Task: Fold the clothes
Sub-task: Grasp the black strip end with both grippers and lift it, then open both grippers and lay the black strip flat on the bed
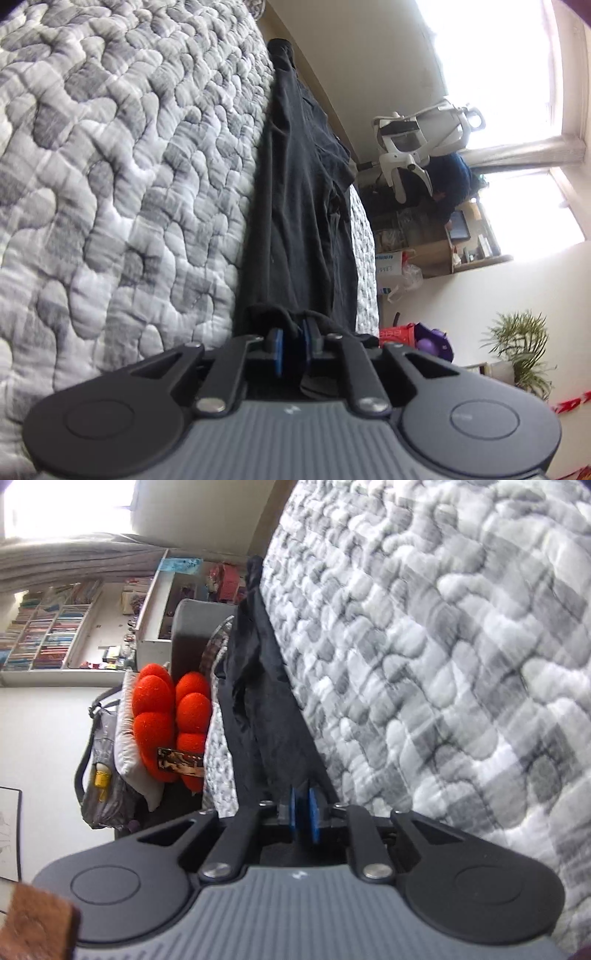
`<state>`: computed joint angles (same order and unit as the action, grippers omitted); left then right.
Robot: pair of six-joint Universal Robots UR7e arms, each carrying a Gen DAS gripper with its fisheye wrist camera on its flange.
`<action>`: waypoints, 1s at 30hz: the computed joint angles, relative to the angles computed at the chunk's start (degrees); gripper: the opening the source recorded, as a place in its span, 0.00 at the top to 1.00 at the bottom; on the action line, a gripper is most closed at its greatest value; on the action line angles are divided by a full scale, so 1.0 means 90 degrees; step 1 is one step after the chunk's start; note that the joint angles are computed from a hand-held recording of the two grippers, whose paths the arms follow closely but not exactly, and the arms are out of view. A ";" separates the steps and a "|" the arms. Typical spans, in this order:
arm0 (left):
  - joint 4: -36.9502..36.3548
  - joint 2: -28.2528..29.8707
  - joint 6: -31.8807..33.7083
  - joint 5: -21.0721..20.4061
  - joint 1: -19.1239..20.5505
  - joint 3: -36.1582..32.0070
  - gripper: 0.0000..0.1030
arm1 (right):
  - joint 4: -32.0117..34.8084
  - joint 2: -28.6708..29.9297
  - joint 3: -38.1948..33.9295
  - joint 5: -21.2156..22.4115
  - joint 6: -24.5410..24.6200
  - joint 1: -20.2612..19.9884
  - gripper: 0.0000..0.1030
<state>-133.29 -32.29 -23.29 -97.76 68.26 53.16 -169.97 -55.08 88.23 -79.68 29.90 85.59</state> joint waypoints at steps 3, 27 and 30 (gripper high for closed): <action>-0.0095 0.0058 0.0042 0.0025 -0.0012 -0.0075 0.88 | -0.0227 0.0004 -0.0005 0.0255 0.0158 -0.0047 0.85; -0.0183 0.0121 0.3420 0.1960 -0.0518 -0.0272 0.75 | 0.0594 -0.0058 -0.0289 -0.1673 -0.3806 0.0798 0.59; 0.0167 0.0111 0.3742 0.1760 -0.0528 -0.0274 0.75 | 0.0977 -0.0165 -0.0202 -0.1272 -0.3975 0.0748 0.59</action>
